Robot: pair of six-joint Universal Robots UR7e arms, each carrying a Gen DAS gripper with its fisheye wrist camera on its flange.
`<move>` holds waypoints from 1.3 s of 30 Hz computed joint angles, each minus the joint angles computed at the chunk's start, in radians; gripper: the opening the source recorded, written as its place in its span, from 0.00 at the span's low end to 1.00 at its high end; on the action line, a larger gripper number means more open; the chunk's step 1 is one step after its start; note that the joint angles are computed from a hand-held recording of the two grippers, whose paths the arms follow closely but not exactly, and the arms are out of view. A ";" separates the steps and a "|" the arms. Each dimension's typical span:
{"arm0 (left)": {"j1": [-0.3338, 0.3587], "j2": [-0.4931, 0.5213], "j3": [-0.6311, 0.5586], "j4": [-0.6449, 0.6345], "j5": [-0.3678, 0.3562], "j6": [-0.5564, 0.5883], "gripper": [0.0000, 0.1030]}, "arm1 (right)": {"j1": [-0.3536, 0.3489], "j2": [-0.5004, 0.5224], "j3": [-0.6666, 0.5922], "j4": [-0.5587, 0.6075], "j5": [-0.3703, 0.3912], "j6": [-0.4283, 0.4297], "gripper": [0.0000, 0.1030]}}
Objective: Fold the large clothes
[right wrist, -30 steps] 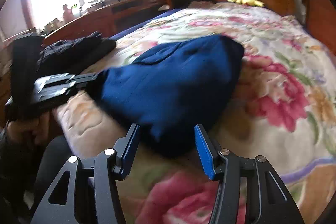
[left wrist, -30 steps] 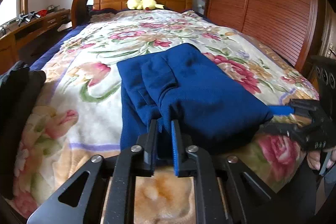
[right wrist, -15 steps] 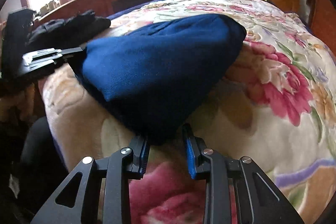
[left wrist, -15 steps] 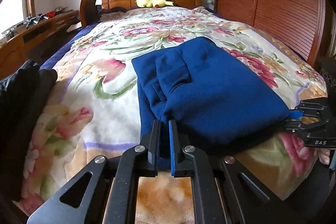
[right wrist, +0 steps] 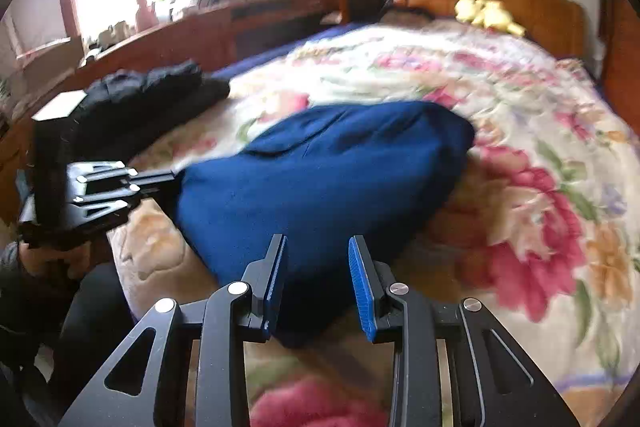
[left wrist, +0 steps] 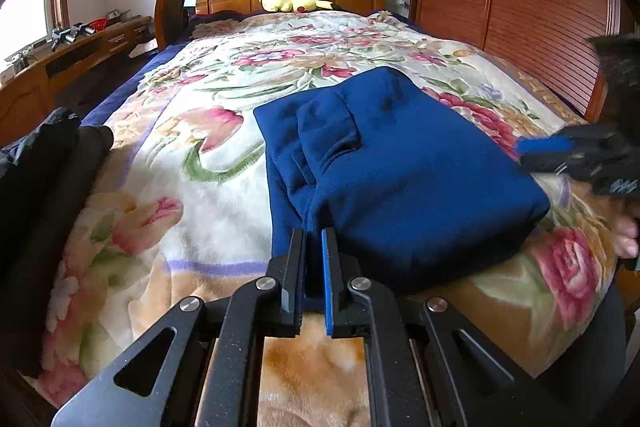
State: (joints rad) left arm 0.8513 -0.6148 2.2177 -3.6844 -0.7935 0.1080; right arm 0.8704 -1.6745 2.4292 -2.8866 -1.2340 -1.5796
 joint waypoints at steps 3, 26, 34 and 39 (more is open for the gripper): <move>-0.012 -0.007 0.015 0.016 0.019 -0.025 0.08 | 0.001 0.080 -0.004 -0.080 0.013 -0.002 0.31; -0.051 -0.062 0.099 0.106 0.105 -0.187 0.75 | -0.087 0.106 -0.055 0.064 0.163 -0.056 0.34; -0.029 -0.042 0.076 0.108 0.097 -0.176 0.76 | 0.028 0.151 -0.139 -0.040 0.063 0.064 0.38; -0.012 -0.031 0.058 0.118 0.103 -0.174 0.76 | 0.159 0.273 -0.263 -0.124 -0.074 0.183 0.39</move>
